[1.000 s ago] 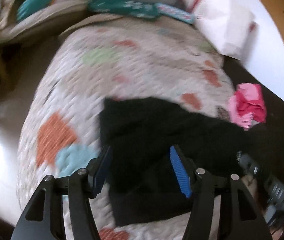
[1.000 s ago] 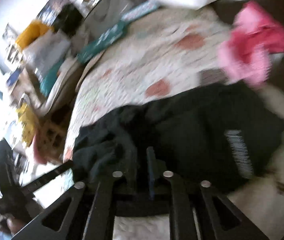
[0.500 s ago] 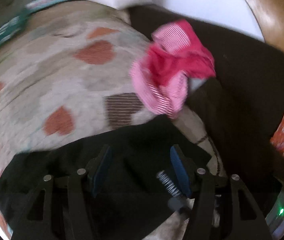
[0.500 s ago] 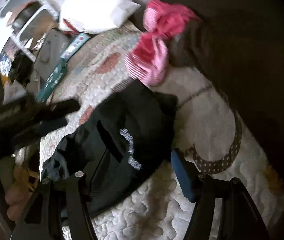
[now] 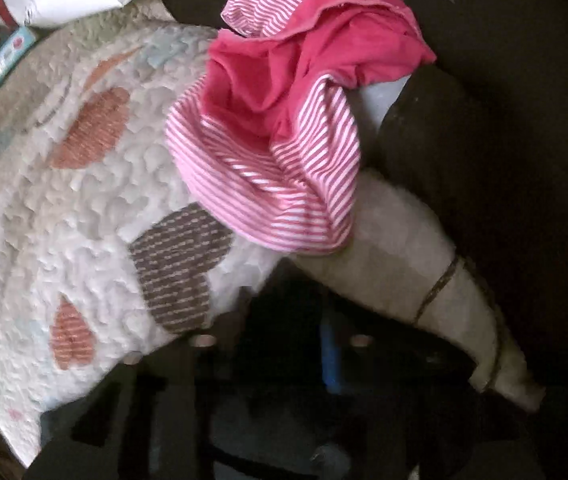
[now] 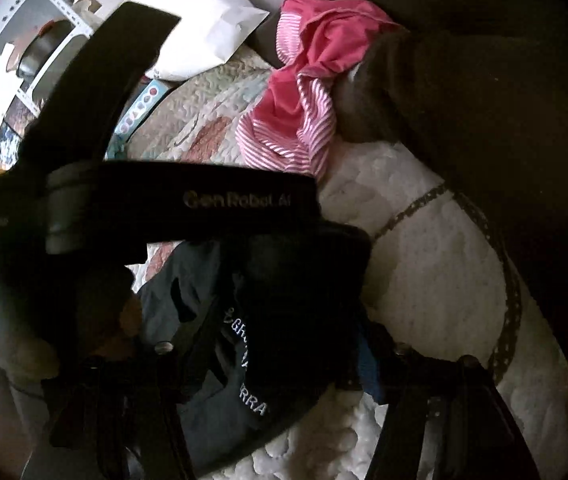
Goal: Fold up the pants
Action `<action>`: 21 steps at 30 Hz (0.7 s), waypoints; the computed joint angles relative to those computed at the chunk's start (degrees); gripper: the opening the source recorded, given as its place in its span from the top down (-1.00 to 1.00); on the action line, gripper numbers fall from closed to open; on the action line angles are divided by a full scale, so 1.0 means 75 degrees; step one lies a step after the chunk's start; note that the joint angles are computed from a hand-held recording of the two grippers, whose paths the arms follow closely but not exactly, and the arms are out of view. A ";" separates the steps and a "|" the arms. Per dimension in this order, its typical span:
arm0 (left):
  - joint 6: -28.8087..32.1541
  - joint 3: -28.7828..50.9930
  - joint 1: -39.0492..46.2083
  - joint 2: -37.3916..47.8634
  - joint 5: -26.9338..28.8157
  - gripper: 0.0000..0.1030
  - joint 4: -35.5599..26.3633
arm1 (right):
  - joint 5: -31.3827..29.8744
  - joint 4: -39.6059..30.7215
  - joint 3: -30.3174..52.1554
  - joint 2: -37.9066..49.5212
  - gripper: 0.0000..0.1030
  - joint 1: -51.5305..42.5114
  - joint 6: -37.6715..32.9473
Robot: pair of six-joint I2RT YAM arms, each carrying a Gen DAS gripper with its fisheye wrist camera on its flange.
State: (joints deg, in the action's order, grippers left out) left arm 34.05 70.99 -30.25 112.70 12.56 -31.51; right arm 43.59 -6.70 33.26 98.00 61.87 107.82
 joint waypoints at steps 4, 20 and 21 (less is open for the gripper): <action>0.0289 -0.0022 0.0528 -0.0351 0.0570 0.75 -0.0374 | -0.0192 -0.0569 0.0270 -0.0199 0.28 -0.0001 -0.0312; 0.0646 0.0344 0.2542 -0.2001 0.2254 0.76 -0.2026 | 0.0886 -0.2265 0.2023 -0.0533 0.55 0.0969 -0.1866; 0.0711 0.0373 0.2727 -0.2066 0.2359 0.76 -0.2138 | 0.0915 -0.2279 0.2143 -0.0558 0.55 0.0976 -0.2096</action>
State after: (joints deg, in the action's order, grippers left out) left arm 39.38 73.79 -9.80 97.21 30.25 -47.55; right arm 50.46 -23.79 49.33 93.82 69.19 92.10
